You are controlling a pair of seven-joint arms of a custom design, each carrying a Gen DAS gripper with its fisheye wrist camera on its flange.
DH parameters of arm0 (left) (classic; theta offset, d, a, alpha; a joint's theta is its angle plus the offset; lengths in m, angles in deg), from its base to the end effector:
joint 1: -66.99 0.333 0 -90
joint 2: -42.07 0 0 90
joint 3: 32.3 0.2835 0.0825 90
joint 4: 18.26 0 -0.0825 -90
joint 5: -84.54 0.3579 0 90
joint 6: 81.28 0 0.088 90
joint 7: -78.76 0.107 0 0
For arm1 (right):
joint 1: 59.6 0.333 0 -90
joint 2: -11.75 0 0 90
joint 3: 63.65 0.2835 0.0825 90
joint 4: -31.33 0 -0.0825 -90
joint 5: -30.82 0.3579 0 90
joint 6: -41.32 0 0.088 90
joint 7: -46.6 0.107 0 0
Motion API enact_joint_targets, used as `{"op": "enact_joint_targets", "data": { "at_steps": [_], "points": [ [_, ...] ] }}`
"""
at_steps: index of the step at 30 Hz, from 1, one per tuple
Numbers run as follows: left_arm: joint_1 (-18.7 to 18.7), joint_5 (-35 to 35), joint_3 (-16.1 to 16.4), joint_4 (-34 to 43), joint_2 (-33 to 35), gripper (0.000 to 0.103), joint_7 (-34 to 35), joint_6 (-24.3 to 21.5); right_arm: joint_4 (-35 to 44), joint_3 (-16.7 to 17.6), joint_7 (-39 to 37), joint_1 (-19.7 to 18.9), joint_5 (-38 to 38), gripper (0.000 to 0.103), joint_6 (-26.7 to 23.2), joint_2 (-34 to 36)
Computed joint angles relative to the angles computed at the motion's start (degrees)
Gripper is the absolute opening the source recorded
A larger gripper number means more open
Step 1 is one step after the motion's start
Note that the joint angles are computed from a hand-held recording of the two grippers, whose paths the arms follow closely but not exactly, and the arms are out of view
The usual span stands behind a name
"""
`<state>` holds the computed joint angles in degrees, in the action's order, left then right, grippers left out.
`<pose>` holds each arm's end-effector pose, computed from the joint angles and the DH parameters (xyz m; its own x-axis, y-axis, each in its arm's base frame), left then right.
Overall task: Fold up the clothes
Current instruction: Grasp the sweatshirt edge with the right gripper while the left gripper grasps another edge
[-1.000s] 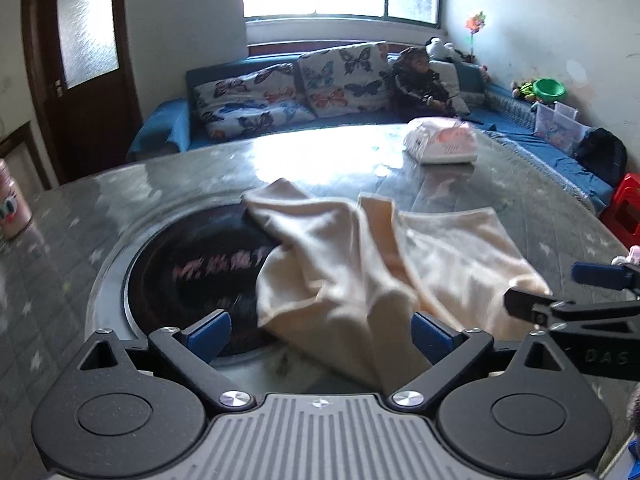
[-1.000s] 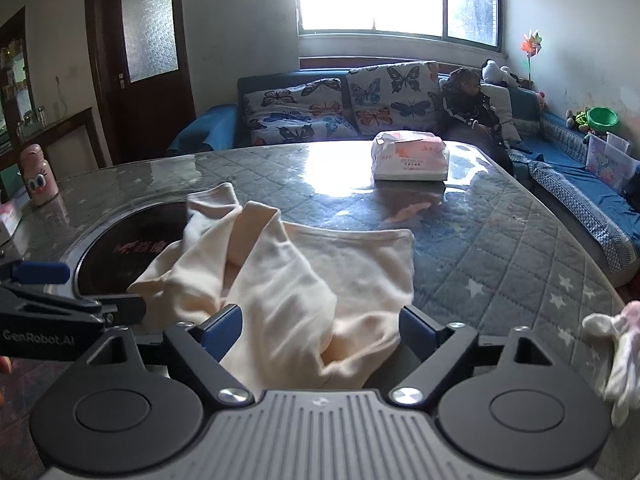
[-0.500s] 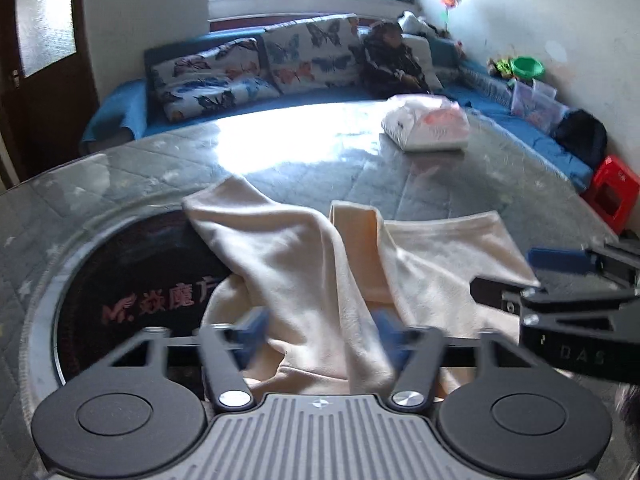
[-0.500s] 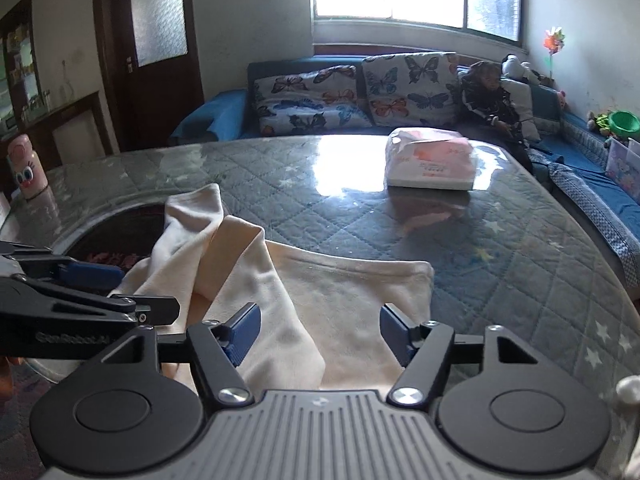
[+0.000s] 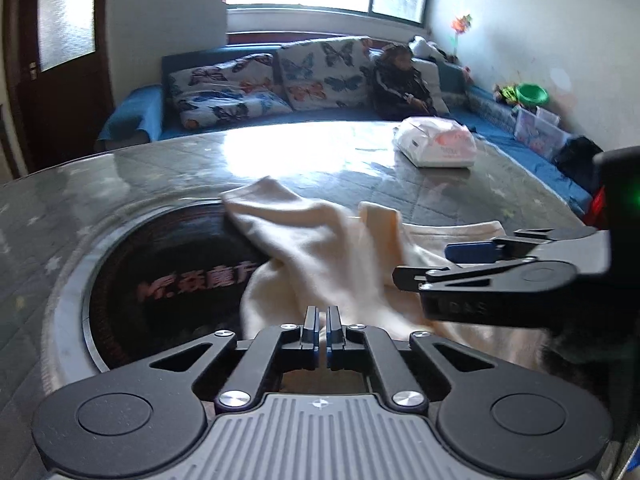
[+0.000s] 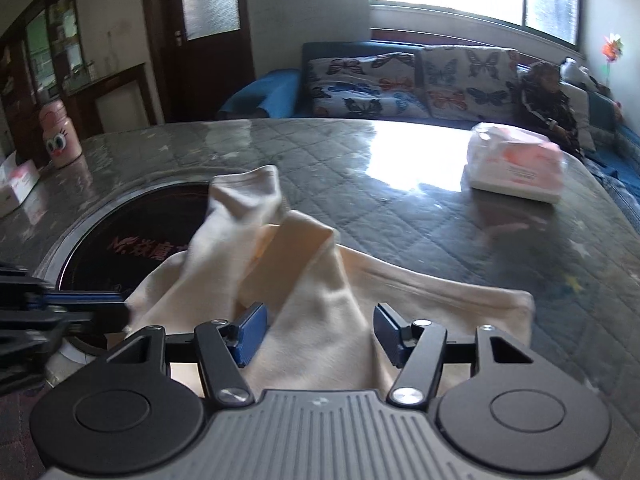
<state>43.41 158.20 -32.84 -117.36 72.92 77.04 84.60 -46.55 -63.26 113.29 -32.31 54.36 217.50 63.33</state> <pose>0.5706 -0.3170 0.3002 -0.0279 -0.9965 0.0790 -0.6799 -0.0391 -0.7322 0.6675 0.3120 0.2661 0.4774 -0.8783 -0.0258 -0.6077 -0.3088 -0.7317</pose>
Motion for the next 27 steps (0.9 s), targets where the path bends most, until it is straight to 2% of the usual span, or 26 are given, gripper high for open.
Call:
{"op": "enact_joint_targets", "data": {
  "at_steps": [3,5,8,9,10,14,18,19,21,23,25,27],
  "points": [
    [0.71,0.24,-0.01,-2.5,-2.04,0.004,-1.68,1.19,1.95,-2.47,1.58,2.07,-1.15,0.056,-0.12,1.7],
    [1.15,1.17,0.04,-2.36,-2.31,0.007,-2.48,3.12,2.12,-2.83,2.19,2.27,-1.31,0.048,0.2,2.0],
    [1.06,0.19,-0.71,0.4,-0.86,0.026,0.75,2.1,1.21,-2.75,2.73,1.86,-1.21,0.033,0.39,1.28],
    [1.1,-0.86,-1.08,1.63,0.02,0.042,2.49,1.75,0.45,-2.49,2.59,1.58,-1.13,0.025,0.6,0.7],
    [1.28,-2.43,-1.54,2.87,1.0,0.051,4.48,1.55,-0.28,-2.23,2.43,1.31,-1.02,0.018,0.8,0.12],
    [2.83,-11.06,-3.72,8.66,6.11,0.052,14.28,2.65,-4.1,-1.6,1.16,0.34,-0.36,0.009,2.95,-2.36],
    [3.6,-19.01,-5.69,14.6,11.43,0.048,24.03,1.01,-7.48,-0.35,-0.42,-0.85,1.2,0.005,5.65,-4.4],
    [3.79,-20.64,-6.12,15.92,12.67,0.032,26.28,0.83,-8.46,0.06,-0.94,-1.18,1.69,0.004,6.46,-5.0],
    [3.9,-23.31,-6.41,16.99,14.02,0.013,29.19,0.79,-10.95,0.67,-2.1,-1.65,2.74,0.004,8.44,-6.44],
    [3.08,-24.91,-5.17,16.2,13.85,0.008,29.19,1.19,-13.28,1.13,-3.2,-2.1,3.86,0.003,9.89,-7.82],
    [1.25,-25.07,-2.29,13.75,12.32,0.005,26.86,3.15,-14.42,2.4,-4.32,-3.09,4.82,0.003,10.56,-8.6],
    [-3.23,-21.25,3.78,10.53,9.78,0.004,20.59,5.78,-15.44,5.62,-6.06,-5.67,5.56,0.008,11.36,-9.31]
  ]
}}
